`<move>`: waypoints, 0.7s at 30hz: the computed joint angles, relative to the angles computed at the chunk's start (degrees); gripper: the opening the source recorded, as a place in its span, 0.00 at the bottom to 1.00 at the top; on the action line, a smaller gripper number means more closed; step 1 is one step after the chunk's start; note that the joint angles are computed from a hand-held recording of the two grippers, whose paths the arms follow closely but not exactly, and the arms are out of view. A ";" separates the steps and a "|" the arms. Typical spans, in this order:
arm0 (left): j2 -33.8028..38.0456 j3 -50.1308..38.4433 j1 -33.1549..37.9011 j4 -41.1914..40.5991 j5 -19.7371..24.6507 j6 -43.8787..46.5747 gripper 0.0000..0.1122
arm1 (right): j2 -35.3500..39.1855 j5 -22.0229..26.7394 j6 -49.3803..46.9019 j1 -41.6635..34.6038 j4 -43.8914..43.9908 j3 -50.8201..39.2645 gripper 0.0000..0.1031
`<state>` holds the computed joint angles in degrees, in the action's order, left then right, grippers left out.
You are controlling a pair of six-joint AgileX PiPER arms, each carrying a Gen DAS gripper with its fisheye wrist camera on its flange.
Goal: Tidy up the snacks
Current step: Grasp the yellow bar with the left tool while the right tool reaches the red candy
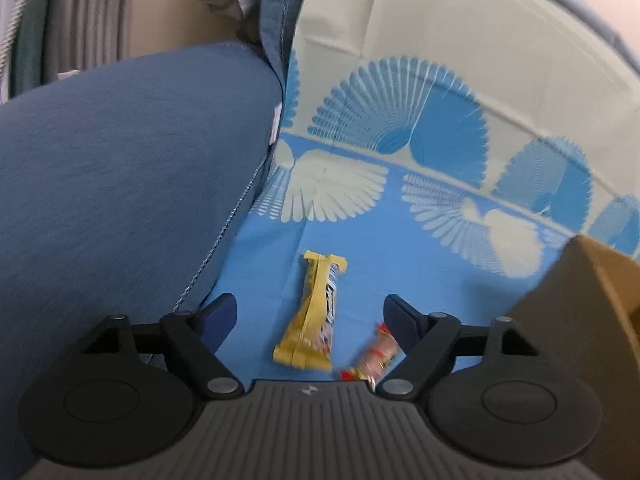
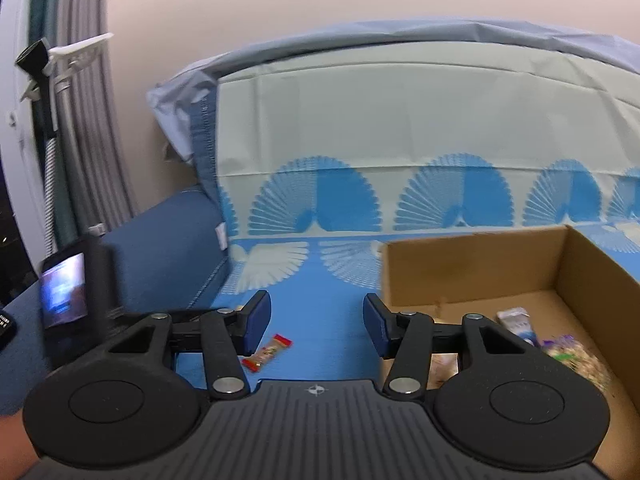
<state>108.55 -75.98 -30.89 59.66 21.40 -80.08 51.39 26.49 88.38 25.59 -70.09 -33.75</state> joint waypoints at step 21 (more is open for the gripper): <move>-13.35 28.65 -1.94 21.67 -0.17 -33.40 0.12 | 6.65 -1.92 2.16 2.01 -3.04 -1.67 0.55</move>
